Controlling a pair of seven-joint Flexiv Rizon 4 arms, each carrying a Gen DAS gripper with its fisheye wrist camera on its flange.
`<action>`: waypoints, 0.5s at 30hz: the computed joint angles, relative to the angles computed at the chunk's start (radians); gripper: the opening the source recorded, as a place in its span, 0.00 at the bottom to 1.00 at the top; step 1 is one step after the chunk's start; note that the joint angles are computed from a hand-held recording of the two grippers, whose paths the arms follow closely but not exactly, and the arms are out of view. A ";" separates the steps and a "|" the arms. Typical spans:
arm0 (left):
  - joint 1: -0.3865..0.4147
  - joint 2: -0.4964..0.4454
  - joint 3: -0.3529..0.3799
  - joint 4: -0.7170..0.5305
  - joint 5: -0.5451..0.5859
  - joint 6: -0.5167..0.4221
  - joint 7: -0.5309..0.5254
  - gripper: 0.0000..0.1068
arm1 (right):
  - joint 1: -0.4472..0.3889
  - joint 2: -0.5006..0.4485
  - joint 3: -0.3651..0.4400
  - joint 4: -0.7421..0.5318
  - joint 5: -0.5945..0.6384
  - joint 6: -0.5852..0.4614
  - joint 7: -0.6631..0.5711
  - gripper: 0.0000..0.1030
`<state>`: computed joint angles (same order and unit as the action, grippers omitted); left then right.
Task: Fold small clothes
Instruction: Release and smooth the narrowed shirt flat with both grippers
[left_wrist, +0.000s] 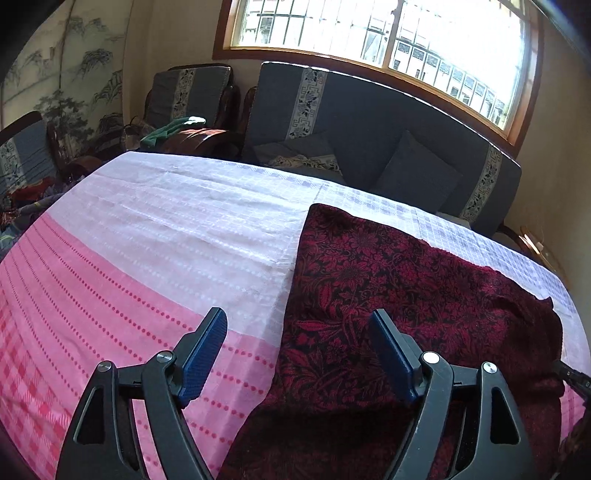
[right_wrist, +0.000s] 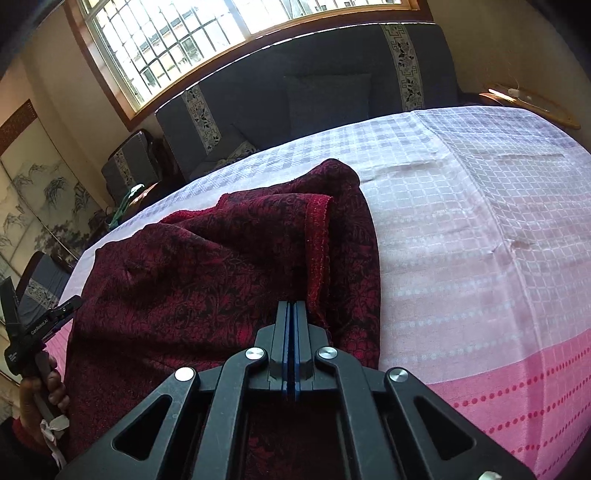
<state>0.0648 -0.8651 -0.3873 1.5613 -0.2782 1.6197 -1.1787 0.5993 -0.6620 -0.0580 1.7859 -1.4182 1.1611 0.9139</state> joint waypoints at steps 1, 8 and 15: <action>0.045 0.023 -0.048 0.057 0.011 0.031 0.011 0.74 | 0.010 0.024 -0.001 0.024 -0.029 0.002 0.063 0.06; 0.232 0.194 -0.162 0.380 0.158 0.179 -0.025 0.76 | 0.127 0.131 0.123 0.148 -0.262 -0.190 0.409 0.34; 0.309 0.303 -0.160 0.577 0.331 0.327 -0.108 0.76 | 0.276 0.151 0.245 0.214 -0.078 -0.432 0.469 0.42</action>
